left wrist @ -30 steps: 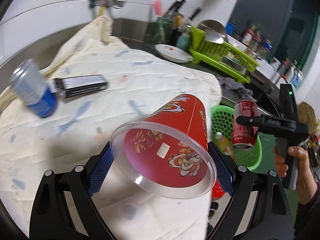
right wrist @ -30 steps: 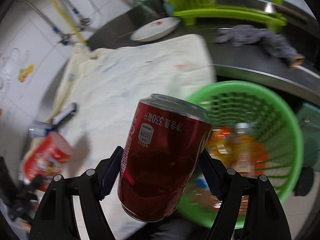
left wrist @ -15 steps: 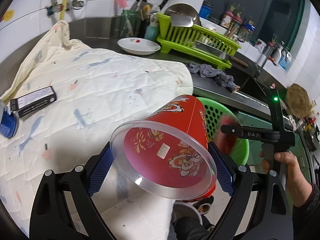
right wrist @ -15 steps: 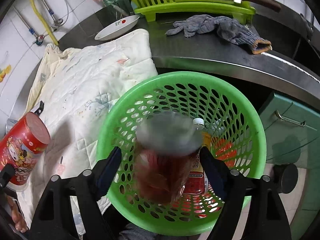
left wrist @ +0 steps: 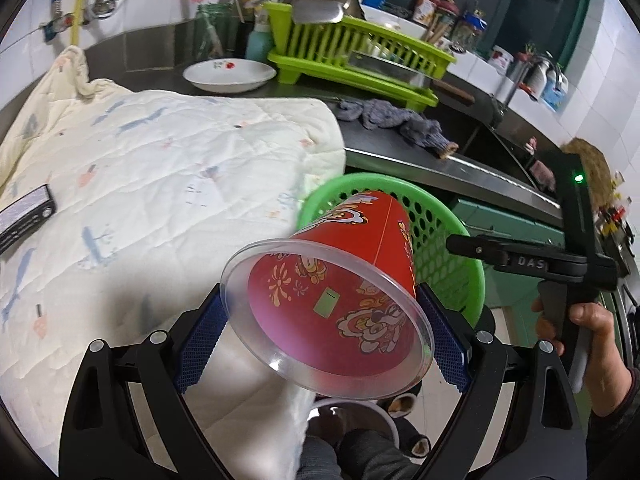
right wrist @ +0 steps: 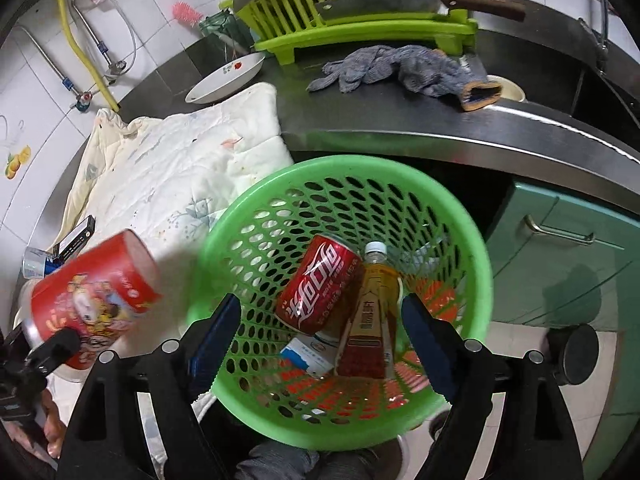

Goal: Collect trash
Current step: 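Lower the red paper cup into the green basket and open the left tool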

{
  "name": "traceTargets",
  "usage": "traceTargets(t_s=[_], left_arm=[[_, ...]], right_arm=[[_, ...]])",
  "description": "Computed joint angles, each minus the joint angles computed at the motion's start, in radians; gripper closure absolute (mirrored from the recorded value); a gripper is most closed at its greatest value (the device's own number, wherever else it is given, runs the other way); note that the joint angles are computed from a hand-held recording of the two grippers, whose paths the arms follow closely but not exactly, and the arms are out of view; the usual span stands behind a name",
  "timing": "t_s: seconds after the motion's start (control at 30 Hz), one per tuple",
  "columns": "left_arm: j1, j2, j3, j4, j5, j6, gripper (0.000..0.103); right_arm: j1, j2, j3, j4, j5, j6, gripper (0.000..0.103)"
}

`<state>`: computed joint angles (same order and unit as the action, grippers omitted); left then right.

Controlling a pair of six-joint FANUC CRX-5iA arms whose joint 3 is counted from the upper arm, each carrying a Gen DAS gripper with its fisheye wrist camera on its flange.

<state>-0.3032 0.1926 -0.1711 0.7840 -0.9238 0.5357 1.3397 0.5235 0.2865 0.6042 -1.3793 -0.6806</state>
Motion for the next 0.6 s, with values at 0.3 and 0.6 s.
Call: traceTargets(t_s=[0.3,0.6], left_arm=[[-0.074,0.059,0.043,-0.054,-0.017,0.065,0.013],[-0.142,0.123,0.076,-0.024,-0.046,0.104,0.011]], right_arm=[[0.046,-0.005,0.016,0.009,-0.120,-0.012,0.024],[0.080,-0.035,-0.025,0.028,-0.149,-0.081,0.024]])
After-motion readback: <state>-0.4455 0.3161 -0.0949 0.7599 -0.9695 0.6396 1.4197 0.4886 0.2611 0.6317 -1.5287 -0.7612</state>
